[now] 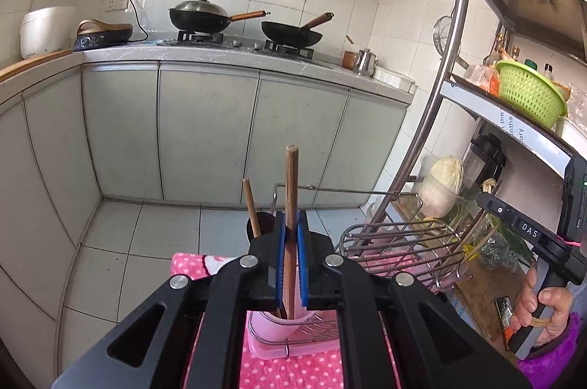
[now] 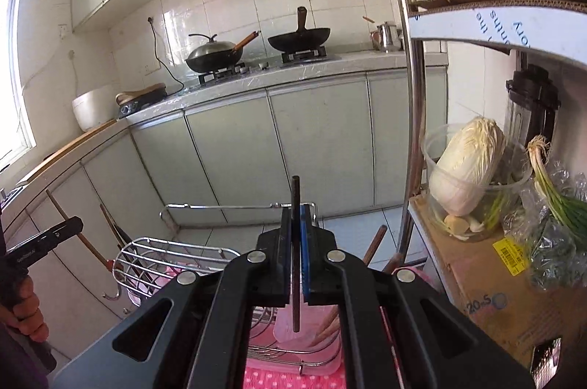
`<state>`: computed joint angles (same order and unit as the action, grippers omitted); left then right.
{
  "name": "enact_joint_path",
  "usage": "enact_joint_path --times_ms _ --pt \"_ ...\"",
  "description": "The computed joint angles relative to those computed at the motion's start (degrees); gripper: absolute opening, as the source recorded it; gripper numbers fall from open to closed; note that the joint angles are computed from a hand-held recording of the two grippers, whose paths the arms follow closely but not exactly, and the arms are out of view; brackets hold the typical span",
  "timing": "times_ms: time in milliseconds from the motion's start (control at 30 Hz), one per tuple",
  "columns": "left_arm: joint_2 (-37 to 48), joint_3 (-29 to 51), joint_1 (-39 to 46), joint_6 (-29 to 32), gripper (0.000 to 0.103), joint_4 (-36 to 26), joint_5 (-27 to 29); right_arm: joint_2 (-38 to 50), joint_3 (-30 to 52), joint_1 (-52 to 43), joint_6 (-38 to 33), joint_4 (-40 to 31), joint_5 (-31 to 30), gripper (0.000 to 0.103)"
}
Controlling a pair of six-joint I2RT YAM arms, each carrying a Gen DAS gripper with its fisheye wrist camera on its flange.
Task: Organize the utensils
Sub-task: 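Lower the wooden chopstick into the pink cup with the left while the right drops its chopstick, then open both grippers and pull them back from the utensil holder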
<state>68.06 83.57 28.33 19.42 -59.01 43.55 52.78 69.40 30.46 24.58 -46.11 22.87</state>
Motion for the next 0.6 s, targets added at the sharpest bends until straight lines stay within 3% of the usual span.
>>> enact_joint_path --times_ms 200,433,533,600 --pt "-0.4 -6.4 -4.6 -1.2 0.005 4.4 -6.3 1.0 -4.0 -1.9 1.0 -0.1 -3.2 0.005" --pt "-0.8 -9.1 -5.6 -2.3 0.006 7.2 -7.7 2.5 -5.0 -2.3 1.3 -0.7 -5.8 0.005" --pt "-0.7 -8.5 -4.9 -2.6 0.010 6.8 -6.9 3.1 -4.1 -2.2 1.4 -1.4 -6.3 0.006" --pt "-0.7 -8.0 -3.7 -2.7 0.022 6.6 -5.4 2.9 -3.5 -1.7 1.2 -1.6 -5.8 0.012"
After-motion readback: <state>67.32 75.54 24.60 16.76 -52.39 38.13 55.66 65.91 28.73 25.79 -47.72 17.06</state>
